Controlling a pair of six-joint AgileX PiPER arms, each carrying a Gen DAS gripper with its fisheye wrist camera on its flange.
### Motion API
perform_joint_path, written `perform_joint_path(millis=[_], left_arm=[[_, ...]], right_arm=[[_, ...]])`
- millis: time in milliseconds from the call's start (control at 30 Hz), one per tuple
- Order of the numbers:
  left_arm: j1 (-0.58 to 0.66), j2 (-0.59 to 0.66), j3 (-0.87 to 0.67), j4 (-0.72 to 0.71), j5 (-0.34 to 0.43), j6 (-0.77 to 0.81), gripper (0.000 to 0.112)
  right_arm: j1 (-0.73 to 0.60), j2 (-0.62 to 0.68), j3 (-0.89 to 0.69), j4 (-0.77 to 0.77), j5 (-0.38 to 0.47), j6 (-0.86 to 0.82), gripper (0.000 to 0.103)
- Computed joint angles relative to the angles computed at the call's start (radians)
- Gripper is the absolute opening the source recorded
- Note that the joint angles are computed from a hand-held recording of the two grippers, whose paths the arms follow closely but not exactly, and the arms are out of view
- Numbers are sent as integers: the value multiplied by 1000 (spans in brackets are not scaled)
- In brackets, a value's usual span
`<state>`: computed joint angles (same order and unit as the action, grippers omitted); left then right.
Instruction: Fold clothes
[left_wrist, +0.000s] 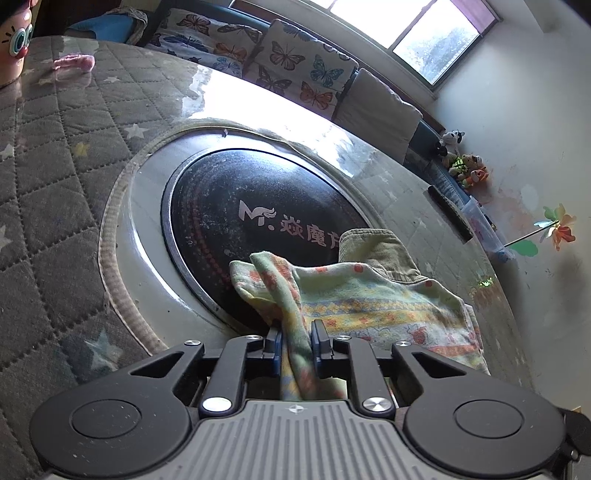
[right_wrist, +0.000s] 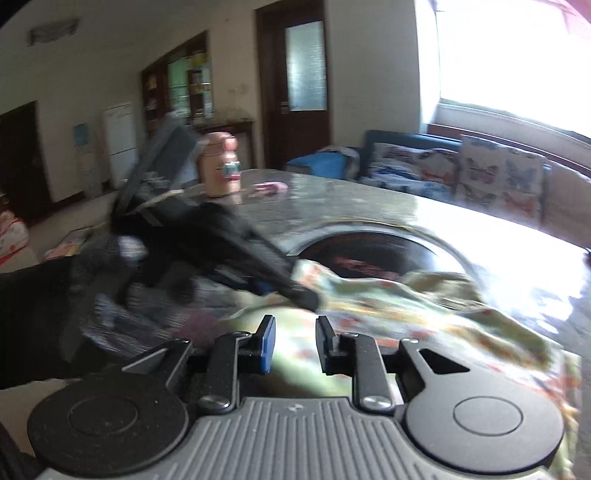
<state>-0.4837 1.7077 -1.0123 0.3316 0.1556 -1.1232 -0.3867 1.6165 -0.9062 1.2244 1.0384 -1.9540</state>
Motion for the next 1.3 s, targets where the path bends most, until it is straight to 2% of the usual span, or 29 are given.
perform_joint_path(millis=[100,300,400,467,700,800,1000,1033,1100,1167,1300], left_arm=[[3,1,-1,-24,0,24,17],[-2,5,-6,15,8,-5,17],[-5,11,-17,28,19,-11,17],[-7,15,-24,36,26,-15,18],[-10,27,-43,41,43,1,18],[-9,33,-52,38,49,14,19],[-9,45,-69,44,61,21,20],[-10,47,-73,49,66,19,20],[-9,51,-79,46,70,26,19],[-12,53,-84,68,75,8,18],[-32,54,-108,154,109,-50,12]], right_arm=[[-50,43,-55,-10,-21,71,22],[-86,143,-145,57,-240,120,25],[-93,228,-222,84,-322,160,35],[-100,277,-270,90,-363,195,35],[-117,382,-397,30,-369,360,45],[-117,411,-436,4,-348,421,45],[-104,405,-423,34,-370,417,46],[-102,404,-421,31,-367,417,45],[-102,400,-420,18,-349,429,32],[-106,394,-411,17,-331,432,14],[-120,363,-369,61,-317,396,8]])
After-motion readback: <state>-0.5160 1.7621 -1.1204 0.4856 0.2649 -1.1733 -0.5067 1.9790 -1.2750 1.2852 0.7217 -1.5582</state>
